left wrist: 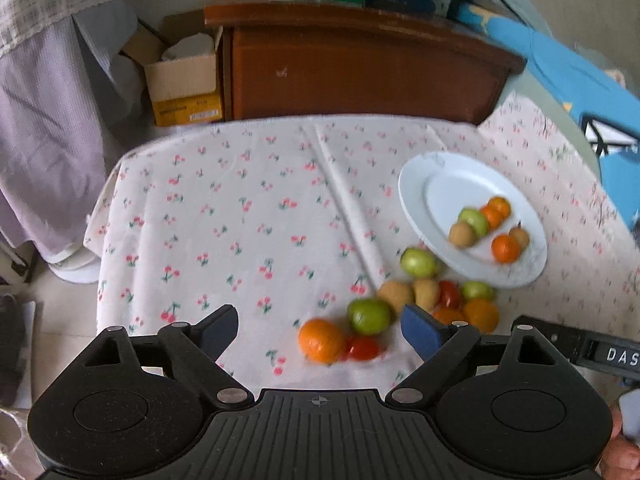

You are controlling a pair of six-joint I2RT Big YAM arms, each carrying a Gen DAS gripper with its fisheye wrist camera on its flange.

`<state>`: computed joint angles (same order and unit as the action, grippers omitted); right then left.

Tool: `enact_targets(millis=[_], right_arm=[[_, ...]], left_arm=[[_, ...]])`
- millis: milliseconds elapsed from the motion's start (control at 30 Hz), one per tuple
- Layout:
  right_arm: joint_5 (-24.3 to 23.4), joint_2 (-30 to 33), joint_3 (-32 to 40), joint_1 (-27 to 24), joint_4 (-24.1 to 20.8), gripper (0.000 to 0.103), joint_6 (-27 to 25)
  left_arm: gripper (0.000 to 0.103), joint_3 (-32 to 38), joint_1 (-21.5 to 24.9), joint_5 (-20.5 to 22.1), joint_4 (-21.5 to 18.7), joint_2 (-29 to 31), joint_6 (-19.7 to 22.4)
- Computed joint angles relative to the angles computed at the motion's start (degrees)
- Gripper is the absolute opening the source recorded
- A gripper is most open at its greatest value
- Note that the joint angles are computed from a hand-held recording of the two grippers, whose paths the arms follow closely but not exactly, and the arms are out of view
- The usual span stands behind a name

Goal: Organize fruits
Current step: 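Withdraw both tools from the plate toward the fruit row, then grasp a tangerine with the left tool while the right tool grasps the large orange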

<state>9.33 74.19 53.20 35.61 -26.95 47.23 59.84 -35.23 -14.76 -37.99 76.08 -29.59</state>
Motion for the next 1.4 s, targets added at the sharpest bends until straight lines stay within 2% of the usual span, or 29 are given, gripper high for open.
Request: enact_targets(millis=[200,533,667,933,1000,1167,1300,1400], right_arm=[[-2.0,1.1,-1.0,0.5,2.4,0.089,1.3],[3.3,3.2,-0.7,2.3,6.7,0.088,-2.9],[3.6,3.8,-0.5,2.3,7.5,0.08,-2.9],[4.8,5.2,0.0,2.4,8.1,0.069,-3.5],[5.3,5.5,0.3,2.6,8.0,0.062,-4.4],[4.6,5.6,0.2,2.5,8.6,0.045,-4.8],[3.5,5.5,0.2,2.5,9.2,0.034,-4.9],[3.0,5.5,0.3,2.5,9.0,0.034,-4.8]], left_arm=[[0.09,-0.7,1.1,1.2,-1.3,0.5,-0.8],[0.085,-2.4,0.7,-1.0,1.9,0.5,0.9],[0.073,-3.1,1.2,1.2,3.7,0.5,0.8],[0.058,-3.3,1.5,3.4,5.1,1.9,0.2],[0.057,-3.5,1.4,3.5,6.0,2.0,0.2],[0.039,-3.9,1.9,5.6,7.6,1.9,0.1],[0.036,-4.1,1.5,5.3,8.1,1.8,1.1],[0.036,-4.3,1.5,5.4,8.4,1.7,1.3]])
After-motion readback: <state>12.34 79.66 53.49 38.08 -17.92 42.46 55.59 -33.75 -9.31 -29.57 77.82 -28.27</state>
